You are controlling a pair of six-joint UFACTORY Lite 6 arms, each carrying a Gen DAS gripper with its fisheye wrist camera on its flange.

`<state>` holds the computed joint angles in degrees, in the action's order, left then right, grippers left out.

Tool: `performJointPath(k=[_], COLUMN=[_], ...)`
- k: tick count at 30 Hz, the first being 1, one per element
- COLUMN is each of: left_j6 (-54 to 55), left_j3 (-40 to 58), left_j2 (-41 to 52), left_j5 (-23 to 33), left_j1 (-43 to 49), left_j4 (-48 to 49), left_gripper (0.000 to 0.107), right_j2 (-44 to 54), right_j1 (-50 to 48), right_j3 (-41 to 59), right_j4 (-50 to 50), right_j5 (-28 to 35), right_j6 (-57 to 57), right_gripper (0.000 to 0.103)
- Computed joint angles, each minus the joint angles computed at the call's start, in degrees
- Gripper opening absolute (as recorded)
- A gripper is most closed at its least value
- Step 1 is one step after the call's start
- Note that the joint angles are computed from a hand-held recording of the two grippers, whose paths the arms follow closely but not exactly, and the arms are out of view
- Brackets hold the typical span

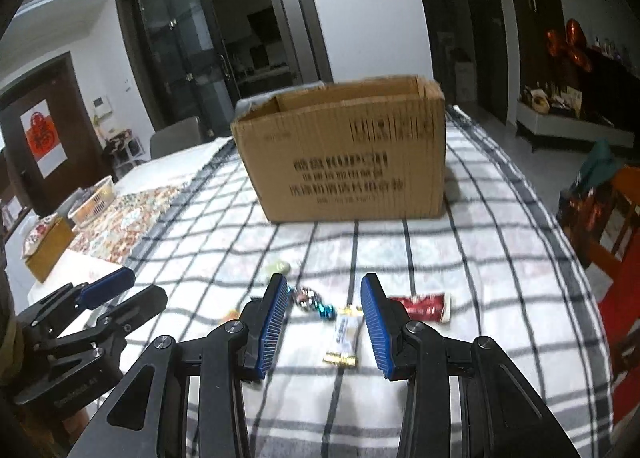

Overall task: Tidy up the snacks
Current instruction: 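Grasp the yellow snack pouch with left tool while right tool grasps the white bar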

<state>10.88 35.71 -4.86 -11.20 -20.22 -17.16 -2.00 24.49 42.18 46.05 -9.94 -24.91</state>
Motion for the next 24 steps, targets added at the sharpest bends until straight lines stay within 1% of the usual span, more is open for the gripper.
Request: performJointPath(k=[5, 8, 9, 10, 14, 17, 21, 23, 24], left_j6=[0.9, -1.5, -2.2, -5.0, -12.0, -15.4, -19.9, -21.8, -23.1], left_j3=[-1.9, -1.4, -1.0, -0.4, 1.5, 2.4, 4.4, 5.5, 6.0], left_j2=[2.4, 5.2, 6.1, 7.4, 11.4, 13.8, 16.9, 18.3, 19.1], left_j5=[-4.4, -5.9, -5.8, -5.8, -5.8, -6.3, -6.6, -6.5, -6.6], left_j1=[-1.0, -1.0, -0.9, -0.4, 1.0, 1.6, 2.1, 2.2, 2.4], left_j4=[0.0, 3.0, 3.7, 6.4, 13.3, 16.5, 20.9, 22.8, 24.0], left_gripper=[0.050, 0.048, 0.047, 0.046, 0.044, 0.042, 0.041, 0.041, 0.041], right_j2=[1.5, 3.3, 4.2, 5.0, 7.9, 10.0, 12.1, 13.4, 13.8], right_j1=[1.5, 1.6, 1.5, 1.5, 1.2, 0.6, 0.0, -0.3, -0.5], right_j3=[-1.6, -1.7, -1.6, -1.4, -0.5, 0.6, 1.7, 2.5, 2.9], right_j4=[0.2, -3.9, -6.5, -8.3, -13.6, -18.2, -21.1, -20.9, -21.7], right_j5=[-2.4, -2.7, -2.7, -2.7, -2.8, -2.5, -2.4, -2.2, -2.0], right_j6=[0.4, 4.9, 7.6, 9.6, 15.0, 19.4, 22.0, 21.4, 22.1], right_gripper=[0.040, 0.040, 0.040, 0.040, 0.039, 0.039, 0.039, 0.033, 0.032])
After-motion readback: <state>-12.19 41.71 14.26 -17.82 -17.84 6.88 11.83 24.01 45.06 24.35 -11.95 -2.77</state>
